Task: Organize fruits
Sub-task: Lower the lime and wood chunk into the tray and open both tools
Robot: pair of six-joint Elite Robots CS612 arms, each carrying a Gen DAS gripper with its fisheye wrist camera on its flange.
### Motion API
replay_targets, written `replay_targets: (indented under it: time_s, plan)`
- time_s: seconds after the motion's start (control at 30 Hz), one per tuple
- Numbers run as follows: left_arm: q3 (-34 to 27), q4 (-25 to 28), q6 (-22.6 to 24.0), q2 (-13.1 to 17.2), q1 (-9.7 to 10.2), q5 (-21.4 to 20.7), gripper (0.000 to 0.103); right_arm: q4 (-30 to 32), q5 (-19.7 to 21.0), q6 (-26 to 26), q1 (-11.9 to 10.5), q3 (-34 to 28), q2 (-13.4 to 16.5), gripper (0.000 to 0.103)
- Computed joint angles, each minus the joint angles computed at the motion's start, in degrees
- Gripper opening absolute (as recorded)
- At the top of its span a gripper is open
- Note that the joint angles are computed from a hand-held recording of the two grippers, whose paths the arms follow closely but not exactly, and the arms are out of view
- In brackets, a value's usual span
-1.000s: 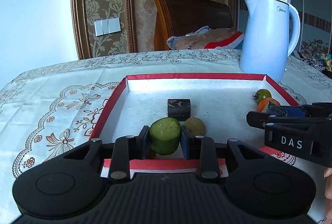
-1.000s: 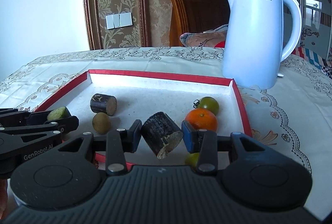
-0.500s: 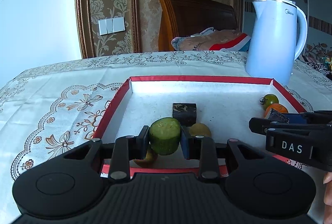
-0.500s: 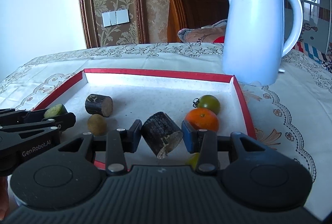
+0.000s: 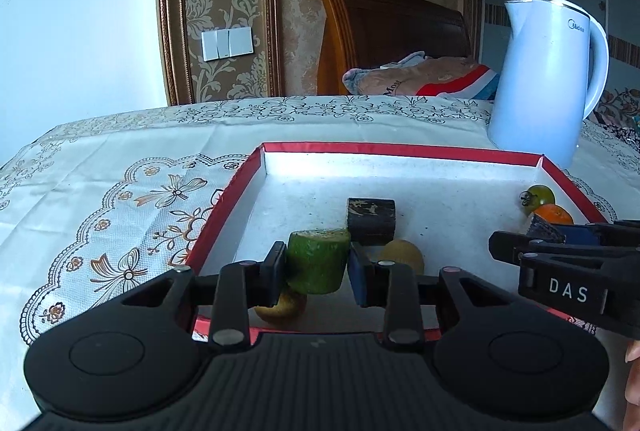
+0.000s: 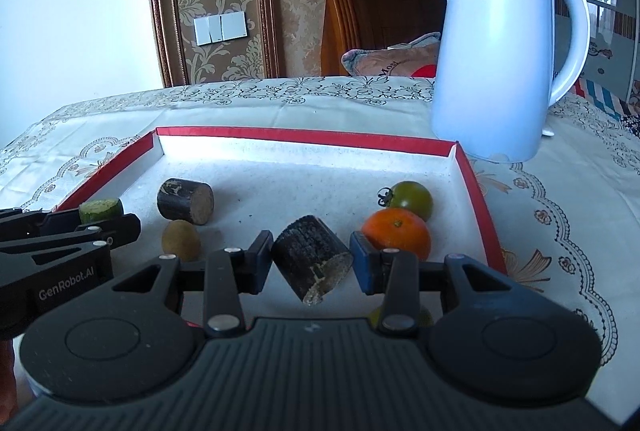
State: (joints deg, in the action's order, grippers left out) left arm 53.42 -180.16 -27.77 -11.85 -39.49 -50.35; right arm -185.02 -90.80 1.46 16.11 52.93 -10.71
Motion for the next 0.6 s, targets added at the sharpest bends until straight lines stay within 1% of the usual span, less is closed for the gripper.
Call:
replay_targets:
  time_s: [0.13,0.17,0.2,0.27,0.3,0.33,0.4,0.5,0.6]
  plan:
    - [0.36,0.33,-1.75,-0.27,0.17,0.06,0.033,-0.05,-0.29,-0.35,0.09,0.01,0.00,0.040]
    - [0.44,0.33,-1.96,-0.32,0.20,0.02,0.038,0.00,-0.22,-0.34,0.09,-0.01,0.00,0.040]
    - [0.51,0.42,-2.35,-0.37,0.25,-0.17,0.047,-0.20,-0.31,-0.34,0.10,0.00,0.02,0.040]
    - [0.63,0.33,-3.10,-0.42,0.30,-0.39,0.056,-0.63,-0.10,-0.24,0.08,0.14,-0.01,0.045]
    - [0.63,0.29,-3.13,-0.41,0.30,-0.23,0.057,-0.86,0.20,-0.34,0.06,0.24,-0.05,0.051]
    - [0.67,0.04,-3.21,-0.40,0.24,0.27,0.057,-1.25,-0.07,-0.43,0.12,0.28,-0.02,0.053]
    - [0.75,-0.34,-3.52,-0.39,0.22,0.70,0.057,-1.98,-0.87,-1.09,0.25,0.30,0.07,0.053]
    - [0.99,0.16,-4.19,-0.60,0.33,-0.17,0.057,-1.75,-0.27,-0.68,0.13,0.50,-0.08,0.053]
    - [1.12,-0.24,-3.74,-0.62,0.25,0.24,0.057,-2.02,-0.37,-0.68,0.14,0.62,-0.10,0.053]
